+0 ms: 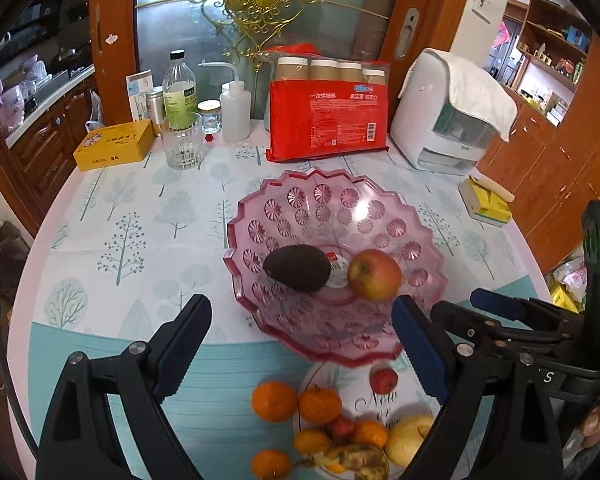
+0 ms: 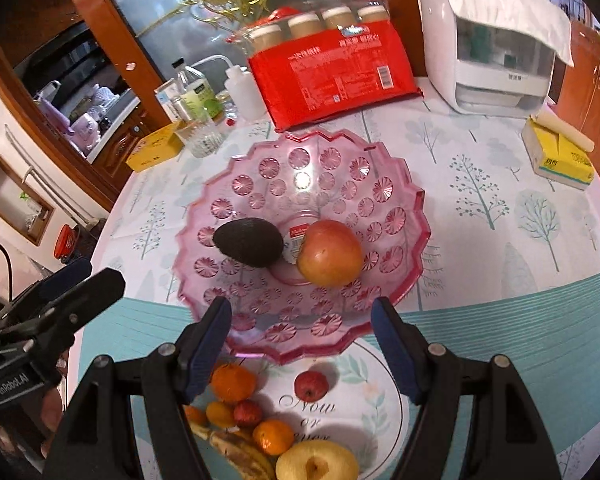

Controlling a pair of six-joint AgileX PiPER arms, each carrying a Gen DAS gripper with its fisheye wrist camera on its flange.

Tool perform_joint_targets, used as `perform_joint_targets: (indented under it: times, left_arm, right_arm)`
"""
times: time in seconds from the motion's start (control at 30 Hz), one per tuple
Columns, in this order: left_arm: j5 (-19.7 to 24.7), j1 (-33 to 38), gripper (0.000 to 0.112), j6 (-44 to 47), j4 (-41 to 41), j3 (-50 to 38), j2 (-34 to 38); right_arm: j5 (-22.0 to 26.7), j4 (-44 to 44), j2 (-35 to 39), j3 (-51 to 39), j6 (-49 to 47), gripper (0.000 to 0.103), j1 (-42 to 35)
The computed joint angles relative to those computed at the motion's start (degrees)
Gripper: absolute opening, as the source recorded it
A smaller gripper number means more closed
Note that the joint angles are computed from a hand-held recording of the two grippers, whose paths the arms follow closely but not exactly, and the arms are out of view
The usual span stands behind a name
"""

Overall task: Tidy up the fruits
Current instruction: 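Withdraw both tools from the pink bowl back toward the fruit plate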

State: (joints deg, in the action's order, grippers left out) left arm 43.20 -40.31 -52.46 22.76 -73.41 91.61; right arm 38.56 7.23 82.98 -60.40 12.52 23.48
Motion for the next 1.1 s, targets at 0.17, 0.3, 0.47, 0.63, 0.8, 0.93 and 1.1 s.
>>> perform_joint_targets:
  times: [0.17, 0.3, 0.47, 0.63, 0.8, 0.93, 1.1]
  left_arm:
    - [4.2, -4.3, 0.091, -4.1, 4.2, 0.2, -2.8]
    - [7.4, -8.1, 0.091, -7.6, 7.1, 0.1, -5.2]
    - [11.2, -12.1, 0.091, -12.3, 9.5, -0.4, -7.5]
    - [16.5, -17.2, 0.091, -17.9, 13.7, -1.5, -8.7]
    - [20.8, -21.7, 0.091, -22.3, 16.0, -2.2, -9.3]
    - [23.5, -24.6, 0.091, -24.9, 17.3, -2.7, -9.4]
    - [26.4, -28.1, 0.091, -28.1, 18.2, -3.0, -9.0]
  right_arm:
    - [0.8, -0.7, -4.1, 2.0, 0.3, 0.073, 1.6]
    - [2.0, -1.1, -7.7, 3.1, 0.0, 0.073, 3.1]
    - [3.6, -1.5, -12.2, 4.0, -0.2, 0.073, 4.7]
    - [6.2, 0.7, -16.6, 4.6, -3.1, 0.073, 4.7]
    - [7.7, -2.0, -20.6, 5.6, -1.9, 0.073, 5.7]
    - [9.5, -5.1, -23.9, 6.6, 0.5, 0.073, 6.2]
    - [11.2, -5.2, -27.6, 7.9, 0.3, 0.073, 4.7]
